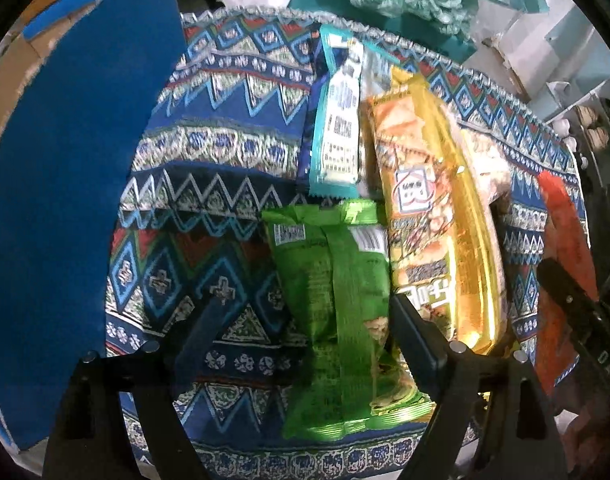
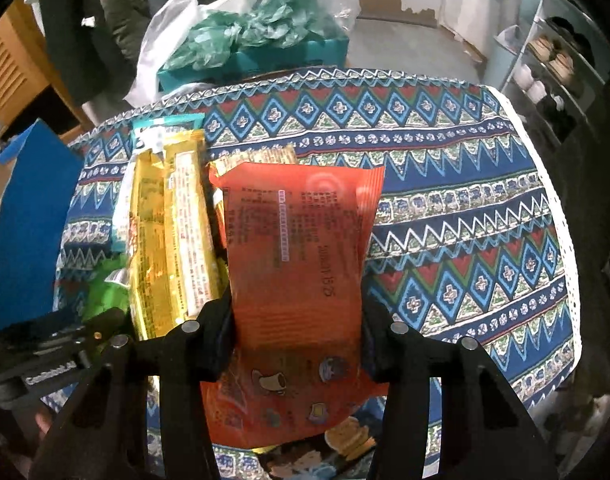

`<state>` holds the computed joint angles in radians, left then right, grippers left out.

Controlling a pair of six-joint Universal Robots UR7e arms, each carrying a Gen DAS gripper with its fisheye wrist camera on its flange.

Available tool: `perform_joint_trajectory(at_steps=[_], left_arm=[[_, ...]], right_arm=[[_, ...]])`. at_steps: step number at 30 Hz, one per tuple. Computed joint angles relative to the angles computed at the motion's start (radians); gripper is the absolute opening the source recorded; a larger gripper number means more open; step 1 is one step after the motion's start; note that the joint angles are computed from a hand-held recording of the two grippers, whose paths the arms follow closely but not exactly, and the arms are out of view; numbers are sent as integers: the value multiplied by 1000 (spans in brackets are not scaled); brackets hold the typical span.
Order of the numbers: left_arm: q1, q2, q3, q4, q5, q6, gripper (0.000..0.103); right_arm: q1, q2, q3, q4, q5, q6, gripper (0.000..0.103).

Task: Organize snacks
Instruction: 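Grasp the green bag with the left tool while the right tool grasps the red packet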

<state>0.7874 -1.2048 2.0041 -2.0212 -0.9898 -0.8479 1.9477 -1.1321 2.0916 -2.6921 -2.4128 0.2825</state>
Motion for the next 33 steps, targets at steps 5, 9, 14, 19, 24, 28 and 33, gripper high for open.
perform_joint_trajectory(at_steps=[5, 9, 14, 19, 24, 28, 33], left_arm=[[-2, 0, 23, -27, 6, 34, 85], [-7, 4, 31, -59, 11, 85, 67], [-24, 6, 33, -62, 23, 115, 43], [-35, -4, 27, -43, 45, 93, 36], [-43, -41, 36, -52, 72, 91, 32], [-57, -75, 46, -64, 89, 91, 32], [-81, -105, 50, -88, 127, 108, 32]], right_arm=[[-2, 3, 0, 8, 12, 4, 49], [0, 7, -1, -1, 15, -3, 49], [5, 15, -6, -11, 19, -15, 49], [15, 24, -12, -25, 23, -32, 49], [29, 31, -21, -35, 25, -44, 49], [42, 39, -32, -44, 31, -55, 49], [66, 52, -45, -60, 28, -75, 49]])
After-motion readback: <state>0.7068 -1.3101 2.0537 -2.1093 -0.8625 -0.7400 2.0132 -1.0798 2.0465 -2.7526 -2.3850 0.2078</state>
